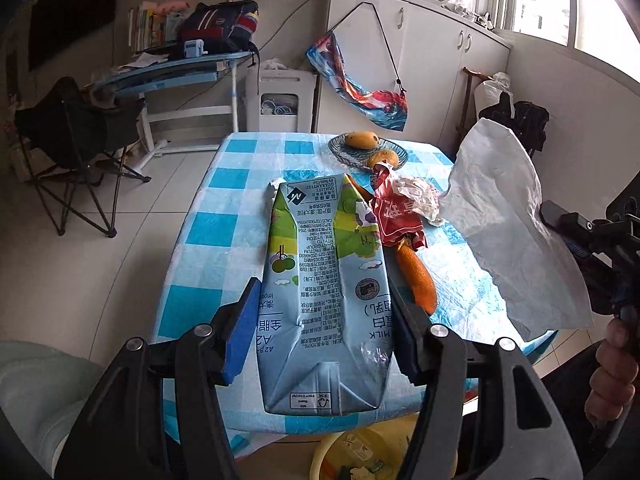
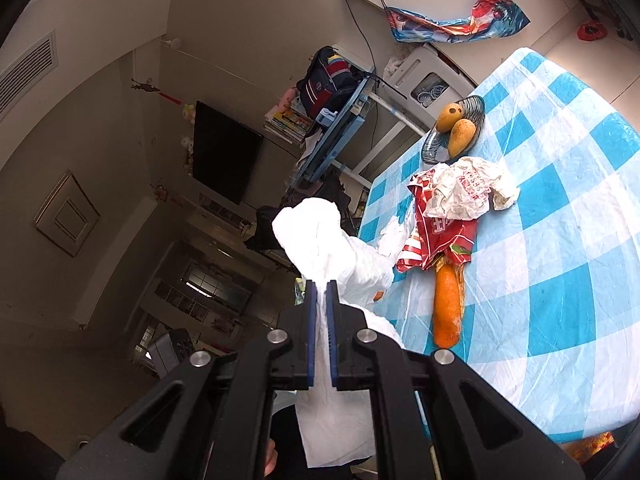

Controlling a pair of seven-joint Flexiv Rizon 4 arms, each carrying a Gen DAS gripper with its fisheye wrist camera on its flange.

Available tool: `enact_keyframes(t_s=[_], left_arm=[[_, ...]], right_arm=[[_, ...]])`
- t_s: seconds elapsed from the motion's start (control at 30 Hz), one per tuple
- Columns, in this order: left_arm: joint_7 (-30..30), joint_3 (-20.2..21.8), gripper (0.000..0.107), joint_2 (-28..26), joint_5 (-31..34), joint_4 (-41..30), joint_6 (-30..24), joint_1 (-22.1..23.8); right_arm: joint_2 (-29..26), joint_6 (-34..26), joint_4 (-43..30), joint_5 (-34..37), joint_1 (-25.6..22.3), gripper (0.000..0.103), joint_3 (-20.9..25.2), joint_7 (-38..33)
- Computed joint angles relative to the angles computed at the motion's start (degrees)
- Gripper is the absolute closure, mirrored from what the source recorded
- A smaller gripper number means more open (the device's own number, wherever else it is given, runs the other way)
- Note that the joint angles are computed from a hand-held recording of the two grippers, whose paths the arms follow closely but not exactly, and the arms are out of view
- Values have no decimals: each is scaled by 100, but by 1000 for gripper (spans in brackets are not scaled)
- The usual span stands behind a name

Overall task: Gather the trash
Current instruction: 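Carry the bag and carton over the yellow basin and open both tools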

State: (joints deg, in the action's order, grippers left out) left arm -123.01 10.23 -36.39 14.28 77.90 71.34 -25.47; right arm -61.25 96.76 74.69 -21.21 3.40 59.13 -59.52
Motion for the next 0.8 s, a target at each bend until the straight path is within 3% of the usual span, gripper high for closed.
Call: enact_keyframes(t_s=[0.23,0.37,0.53,0.57,0.63,0.67,0.8], left_arm=[[-303,106,50,403,241,658,197,-223],[-479,127,50,617,391,1011,291,-296],[-572,72,50,788,532,1286,417,-331],[-572,50,50,809,543,1317,429,-335],[-552,-12,50,835,537,1386,447,-330],[-538,-47,50,847,528,1431,457,-332],[-317,-328,50,832,275,1643,495,-199]], right_arm=[[517,-274,1042,433,-11,96,-149,286],[1032,-813,1459,942,320,96,-693,631],[1518,-1786,1428,1173,913,94,-1567,949],[1618,-1876,1435,1191,1059,93,-1794,1035],[1773,-1936,1527,1308,1225,64,-2084,1143],[1898,-1841,1611,1354,1372,58,-2340,1271],[2225,-1352,1872,1623,1798,54,-3041,1508]])
